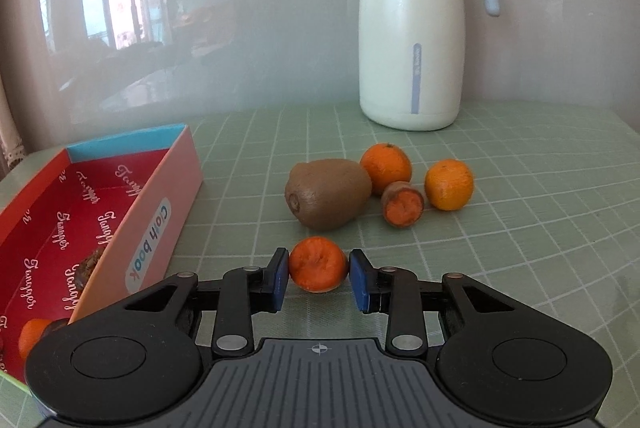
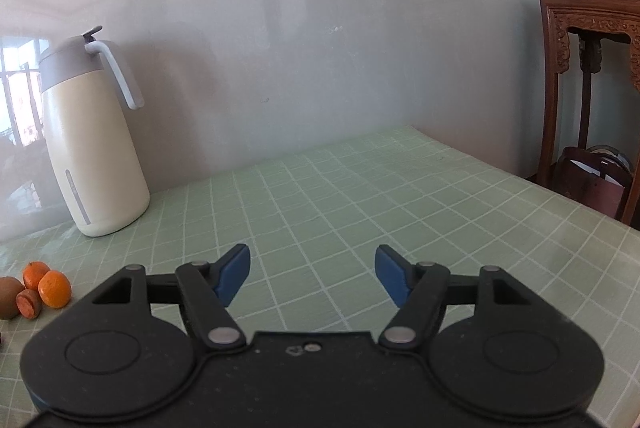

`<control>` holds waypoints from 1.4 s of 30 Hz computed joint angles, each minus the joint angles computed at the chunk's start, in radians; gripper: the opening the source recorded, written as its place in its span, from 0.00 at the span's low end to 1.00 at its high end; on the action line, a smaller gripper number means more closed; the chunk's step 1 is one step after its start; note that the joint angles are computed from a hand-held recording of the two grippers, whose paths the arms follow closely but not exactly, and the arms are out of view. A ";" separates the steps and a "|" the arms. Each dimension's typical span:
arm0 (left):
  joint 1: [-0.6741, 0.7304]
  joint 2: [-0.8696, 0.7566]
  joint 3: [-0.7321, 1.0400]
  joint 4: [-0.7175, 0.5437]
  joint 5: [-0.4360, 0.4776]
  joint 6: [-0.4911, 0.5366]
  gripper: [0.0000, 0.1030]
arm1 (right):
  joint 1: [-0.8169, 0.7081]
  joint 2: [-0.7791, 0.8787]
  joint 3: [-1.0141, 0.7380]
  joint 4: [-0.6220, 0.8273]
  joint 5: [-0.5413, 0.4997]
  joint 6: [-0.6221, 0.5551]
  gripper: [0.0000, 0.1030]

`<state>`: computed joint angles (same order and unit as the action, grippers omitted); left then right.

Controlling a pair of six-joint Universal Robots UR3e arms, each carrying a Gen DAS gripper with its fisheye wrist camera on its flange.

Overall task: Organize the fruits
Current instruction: 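Carry the small mandarin with the left tool into the box and release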

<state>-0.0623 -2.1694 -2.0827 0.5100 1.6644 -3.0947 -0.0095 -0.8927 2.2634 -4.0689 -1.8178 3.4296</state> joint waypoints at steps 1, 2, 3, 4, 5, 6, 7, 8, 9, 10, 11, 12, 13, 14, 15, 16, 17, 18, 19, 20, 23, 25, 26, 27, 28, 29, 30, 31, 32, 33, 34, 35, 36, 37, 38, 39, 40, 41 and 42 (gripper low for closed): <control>0.001 0.010 -0.015 0.010 -0.003 0.004 0.32 | 0.003 -0.001 -0.002 0.006 0.000 -0.001 0.67; 0.004 0.020 -0.032 0.024 -0.010 0.009 0.32 | 0.006 -0.002 -0.005 0.011 -0.001 -0.003 0.67; 0.009 0.028 -0.045 0.035 -0.018 0.013 0.32 | 0.011 -0.002 -0.009 0.016 -0.003 -0.003 0.67; 0.014 0.042 -0.068 0.052 -0.024 0.018 0.32 | 0.016 -0.003 -0.012 0.022 -0.004 -0.002 0.67; 0.018 0.053 -0.089 0.070 -0.029 0.021 0.32 | 0.020 -0.004 -0.017 0.030 -0.004 0.000 0.67; 0.025 0.066 -0.115 0.090 -0.037 0.022 0.32 | 0.026 -0.006 -0.022 0.038 -0.006 0.001 0.67; 0.030 0.079 -0.136 0.105 -0.040 0.023 0.32 | 0.033 -0.006 -0.029 0.045 -0.008 0.002 0.67; 0.036 0.090 -0.155 0.120 -0.044 0.028 0.32 | 0.041 -0.005 -0.035 0.050 -0.010 0.003 0.67; 0.044 0.102 -0.176 0.138 -0.048 0.033 0.32 | 0.049 -0.006 -0.040 0.057 -0.012 0.005 0.67; 0.049 0.110 -0.192 0.153 -0.047 0.037 0.32 | 0.059 -0.007 -0.048 0.066 -0.014 0.006 0.67; 0.056 0.119 -0.206 0.163 -0.048 0.041 0.32 | 0.069 -0.006 -0.057 0.076 -0.018 0.005 0.67; 0.067 0.133 -0.224 0.172 -0.053 0.044 0.32 | 0.080 -0.005 -0.066 0.084 -0.023 0.002 0.67; 0.077 0.144 -0.238 0.180 -0.058 0.045 0.32 | 0.091 -0.004 -0.078 0.096 -0.028 -0.002 0.67; 0.090 0.157 -0.254 0.189 -0.064 0.048 0.32 | 0.100 -0.002 -0.087 0.105 -0.031 -0.006 0.67; 0.103 0.167 -0.269 0.199 -0.070 0.051 0.32 | 0.110 -0.001 -0.096 0.113 -0.035 -0.010 0.67; 0.115 0.178 -0.283 0.207 -0.075 0.054 0.32 | 0.118 0.001 -0.104 0.122 -0.038 -0.011 0.67; 0.130 0.188 -0.299 0.218 -0.081 0.058 0.32 | 0.125 0.001 -0.114 0.133 -0.041 -0.011 0.67; 0.146 0.196 -0.313 0.230 -0.088 0.061 0.32 | 0.131 0.002 -0.123 0.143 -0.043 -0.009 0.67; 0.160 0.203 -0.326 0.238 -0.094 0.065 0.32 | 0.137 0.002 -0.130 0.153 -0.044 -0.005 0.67; 0.173 0.211 -0.339 0.244 -0.098 0.068 0.32 | 0.143 0.003 -0.139 0.163 -0.047 -0.002 0.67; 0.220 0.225 -0.366 0.255 -0.125 0.076 0.32 | 0.168 0.011 -0.176 0.196 -0.056 0.004 0.67; 0.245 0.233 -0.386 0.270 -0.135 0.085 0.32 | 0.188 0.018 -0.203 0.217 -0.064 0.005 0.67; 0.261 0.239 -0.395 0.275 -0.144 0.088 0.32 | 0.198 0.023 -0.217 0.226 -0.067 0.004 0.67; 0.280 0.245 -0.407 0.279 -0.156 0.093 0.32 | 0.208 0.027 -0.230 0.237 -0.070 0.004 0.67; 0.295 0.248 -0.414 0.286 -0.163 0.096 0.32 | 0.217 0.031 -0.246 0.249 -0.071 0.004 0.67; 0.316 0.254 -0.424 0.290 -0.174 0.100 0.32 | 0.225 0.036 -0.261 0.261 -0.073 0.004 0.67; 0.332 0.257 -0.432 0.294 -0.182 0.102 0.32 | 0.233 0.039 -0.272 0.269 -0.075 0.004 0.67; 0.348 0.257 -0.438 0.300 -0.187 0.103 0.32 | 0.241 0.043 -0.285 0.279 -0.076 0.004 0.67; 0.363 0.256 -0.442 0.306 -0.190 0.107 0.32 | 0.249 0.047 -0.295 0.286 -0.078 0.006 0.67; 0.380 0.252 -0.440 0.307 -0.192 0.111 0.32 | 0.257 0.052 -0.307 0.296 -0.080 0.008 0.67; 0.406 0.255 -0.450 0.313 -0.215 0.114 0.32 | 0.262 0.054 -0.310 0.297 -0.081 0.009 0.67; 0.427 0.257 -0.452 0.311 -0.228 0.110 0.32 | 0.268 0.058 -0.320 0.305 -0.082 0.010 0.67; 0.432 0.251 -0.451 0.317 -0.208 0.107 0.32 | 0.274 0.062 -0.332 0.315 -0.083 0.010 0.67; 0.449 0.252 -0.456 0.319 -0.217 0.109 0.32 | 0.280 0.065 -0.339 0.319 -0.085 0.010 0.67; 0.472 0.256 -0.461 0.316 -0.235 0.106 0.32 | 0.286 0.069 -0.349 0.325 -0.087 0.009 0.67; 0.489 0.258 -0.465 0.313 -0.244 0.104 0.32 | 0.290 0.072 -0.360 0.333 -0.087 0.009 0.67; 0.502 0.258 -0.467 0.315 -0.252 0.103 0.32 | 0.295 0.076 -0.372 0.344 -0.087 0.008 0.67; 0.517 0.258 -0.471 0.319 -0.262 0.106 0.32 | 0.300 0.079 -0.381 0.350 -0.089 0.008 0.67; 0.527 0.253 -0.471 0.323 -0.265 0.107 0.32 | 0.307 0.084 -0.392 0.357 -0.091 0.009 0.67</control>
<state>0.4644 -1.9161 -2.5539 0.8327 1.3990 -2.9879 0.2974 -0.8089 1.8711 -3.7120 -1.9090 3.4382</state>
